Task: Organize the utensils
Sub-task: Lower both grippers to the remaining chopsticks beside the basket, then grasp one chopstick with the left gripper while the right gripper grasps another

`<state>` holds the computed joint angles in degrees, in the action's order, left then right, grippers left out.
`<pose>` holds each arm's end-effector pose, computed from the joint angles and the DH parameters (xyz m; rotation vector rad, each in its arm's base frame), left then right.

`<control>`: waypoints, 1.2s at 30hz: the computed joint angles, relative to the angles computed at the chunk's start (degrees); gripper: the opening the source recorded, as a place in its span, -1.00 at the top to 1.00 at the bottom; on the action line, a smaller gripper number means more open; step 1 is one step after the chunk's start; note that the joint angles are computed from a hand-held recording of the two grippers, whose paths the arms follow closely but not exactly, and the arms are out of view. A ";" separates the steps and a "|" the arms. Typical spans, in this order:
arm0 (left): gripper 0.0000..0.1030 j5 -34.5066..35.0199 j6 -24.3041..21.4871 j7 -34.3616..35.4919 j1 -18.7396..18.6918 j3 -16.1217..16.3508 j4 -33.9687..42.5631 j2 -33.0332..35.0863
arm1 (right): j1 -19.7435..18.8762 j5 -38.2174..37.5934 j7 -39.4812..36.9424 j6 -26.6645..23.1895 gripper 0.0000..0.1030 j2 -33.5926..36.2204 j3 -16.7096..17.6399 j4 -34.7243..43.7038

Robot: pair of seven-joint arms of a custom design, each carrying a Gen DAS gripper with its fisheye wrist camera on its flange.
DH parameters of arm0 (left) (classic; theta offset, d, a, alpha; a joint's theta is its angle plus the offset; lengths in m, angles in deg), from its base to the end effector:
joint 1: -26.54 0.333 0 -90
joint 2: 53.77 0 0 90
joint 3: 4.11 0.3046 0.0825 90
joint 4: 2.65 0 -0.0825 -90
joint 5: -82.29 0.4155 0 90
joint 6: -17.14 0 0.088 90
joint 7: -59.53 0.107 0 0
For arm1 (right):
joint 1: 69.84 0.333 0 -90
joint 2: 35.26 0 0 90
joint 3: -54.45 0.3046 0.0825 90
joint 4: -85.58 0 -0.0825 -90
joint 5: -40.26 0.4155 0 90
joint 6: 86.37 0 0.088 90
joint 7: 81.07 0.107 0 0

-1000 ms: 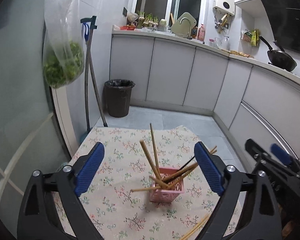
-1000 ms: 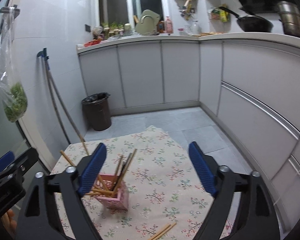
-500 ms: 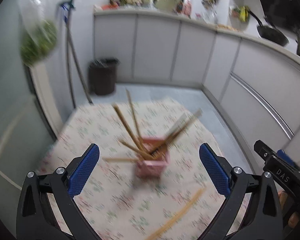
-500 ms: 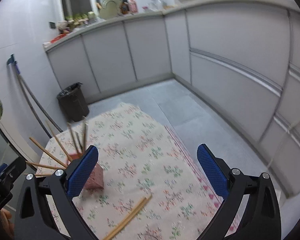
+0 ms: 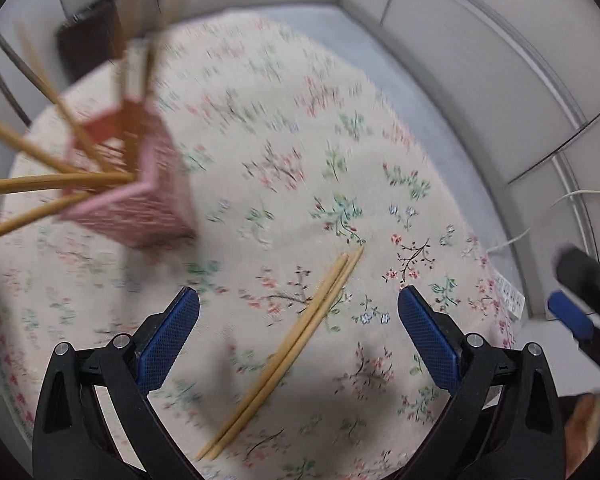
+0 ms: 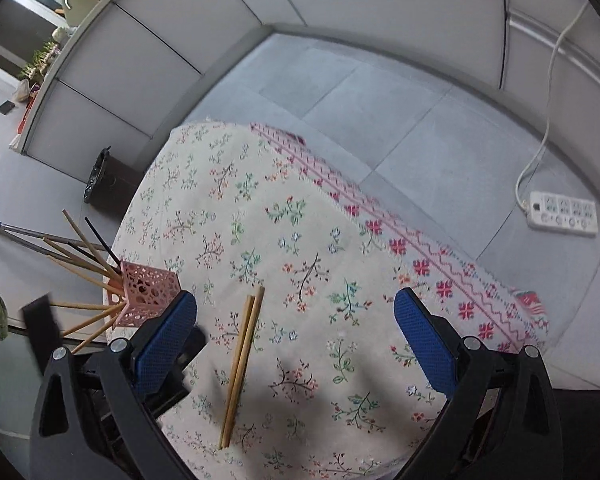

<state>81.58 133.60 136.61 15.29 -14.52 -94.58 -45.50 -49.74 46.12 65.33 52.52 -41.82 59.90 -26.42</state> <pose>0.6184 -0.2389 0.5536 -1.9735 2.2781 -0.4108 0.5421 0.2621 0.5729 -1.2000 2.2548 0.0473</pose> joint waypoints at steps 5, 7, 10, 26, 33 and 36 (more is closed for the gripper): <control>-0.57 -0.68 -5.81 -1.15 -0.42 0.44 7.53 7.41 | 0.36 10.48 -5.89 -0.85 -0.87 0.61 -1.39 -0.76; -0.31 -0.65 -7.59 -1.28 -0.60 0.64 9.87 9.69 | 0.11 12.18 -6.96 -1.12 -0.87 0.72 -1.47 -0.92; -0.11 -0.95 -9.24 -1.20 -0.71 0.84 11.65 11.66 | -0.32 11.99 -7.22 -1.11 -0.87 0.59 -1.32 -0.93; 0.80 3.93 -3.24 0.17 -2.05 1.31 3.89 7.74 | -0.97 8.51 -3.21 -2.78 -0.87 2.21 -0.62 0.67; 0.87 3.99 2.82 1.23 0.28 1.25 -6.40 -1.92 | -0.01 5.87 -2.84 -7.07 -0.87 8.78 0.69 7.06; 0.87 3.23 4.22 2.62 1.26 0.88 -9.03 -5.88 | 0.78 3.80 -3.64 -9.22 -0.87 13.85 1.53 12.50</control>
